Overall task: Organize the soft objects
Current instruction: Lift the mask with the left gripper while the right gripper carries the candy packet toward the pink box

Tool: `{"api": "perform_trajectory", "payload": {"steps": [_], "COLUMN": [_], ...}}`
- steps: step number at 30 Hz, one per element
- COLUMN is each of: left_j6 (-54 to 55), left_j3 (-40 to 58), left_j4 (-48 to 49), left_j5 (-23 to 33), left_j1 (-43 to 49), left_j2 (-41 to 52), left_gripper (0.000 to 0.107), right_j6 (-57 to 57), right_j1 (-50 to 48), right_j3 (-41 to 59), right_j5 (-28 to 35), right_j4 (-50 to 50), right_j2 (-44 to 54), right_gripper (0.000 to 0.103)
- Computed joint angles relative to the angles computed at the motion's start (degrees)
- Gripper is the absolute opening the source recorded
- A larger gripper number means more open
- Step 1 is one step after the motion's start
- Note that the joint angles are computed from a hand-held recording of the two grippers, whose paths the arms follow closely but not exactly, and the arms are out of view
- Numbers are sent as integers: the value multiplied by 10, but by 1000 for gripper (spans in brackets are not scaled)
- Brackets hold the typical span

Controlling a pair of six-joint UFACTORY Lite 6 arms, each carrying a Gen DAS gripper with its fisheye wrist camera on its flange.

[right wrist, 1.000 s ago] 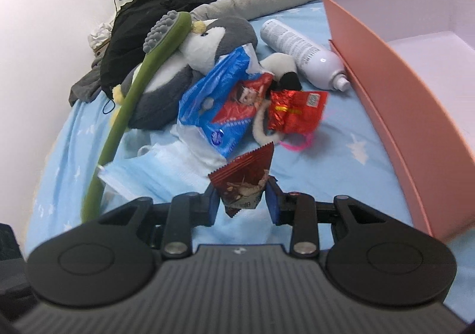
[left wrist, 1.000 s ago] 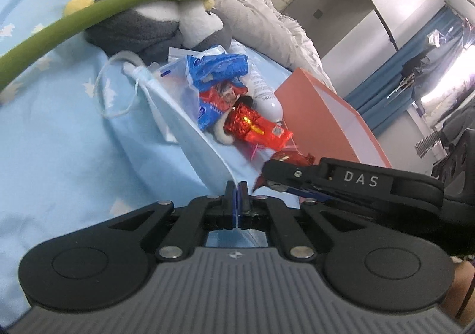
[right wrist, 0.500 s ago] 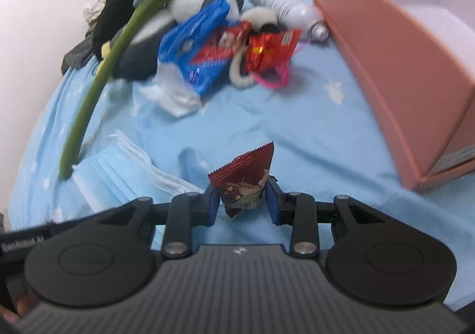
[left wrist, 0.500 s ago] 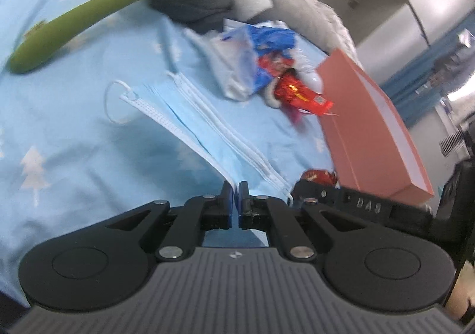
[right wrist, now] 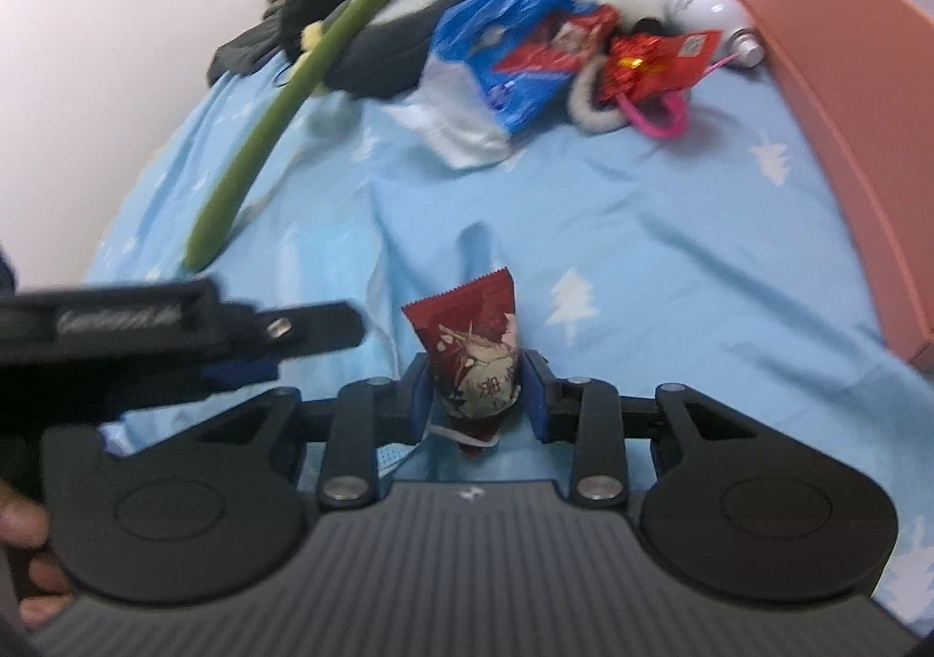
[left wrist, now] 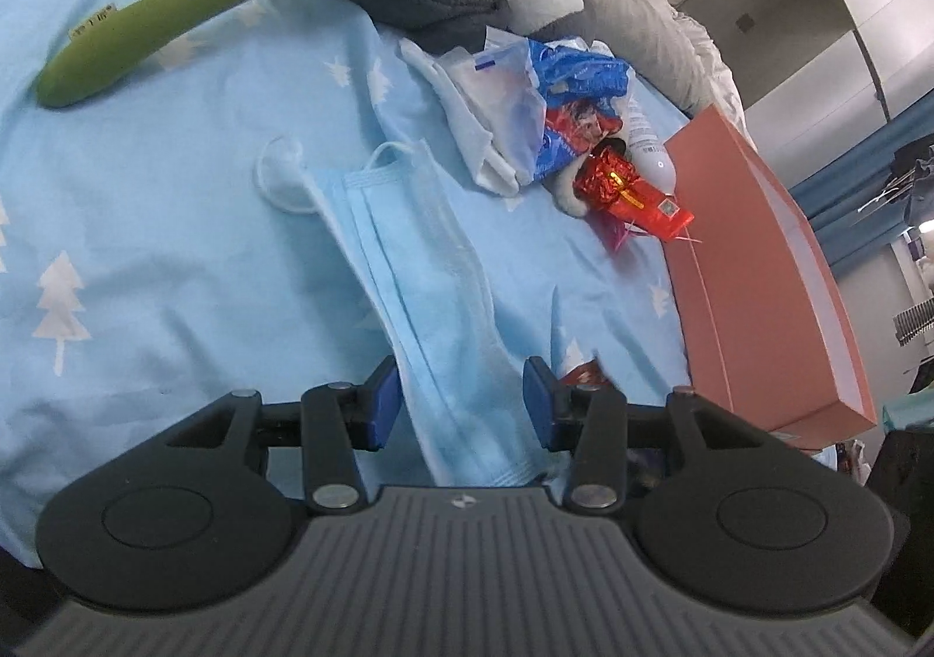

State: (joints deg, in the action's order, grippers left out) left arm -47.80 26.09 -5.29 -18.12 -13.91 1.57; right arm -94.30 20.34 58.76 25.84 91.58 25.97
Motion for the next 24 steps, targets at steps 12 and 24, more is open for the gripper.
{"api": "perform_trajectory", "payload": {"steps": [12,24], "left_j6": [179,432], "left_j3": [42,32], "left_j4": [-177,-414], "left_j5": [16,31], "left_j1": [-32,-68], "left_j2": [48,-3], "left_gripper": [16,4], "right_j6": [-37,-63], "right_j1": [3,-22], "right_j3": [-26,-62], "right_j5": [28,5], "right_j4": [24,52], "right_j2": [-5,-62], "right_gripper": [36,34]}}
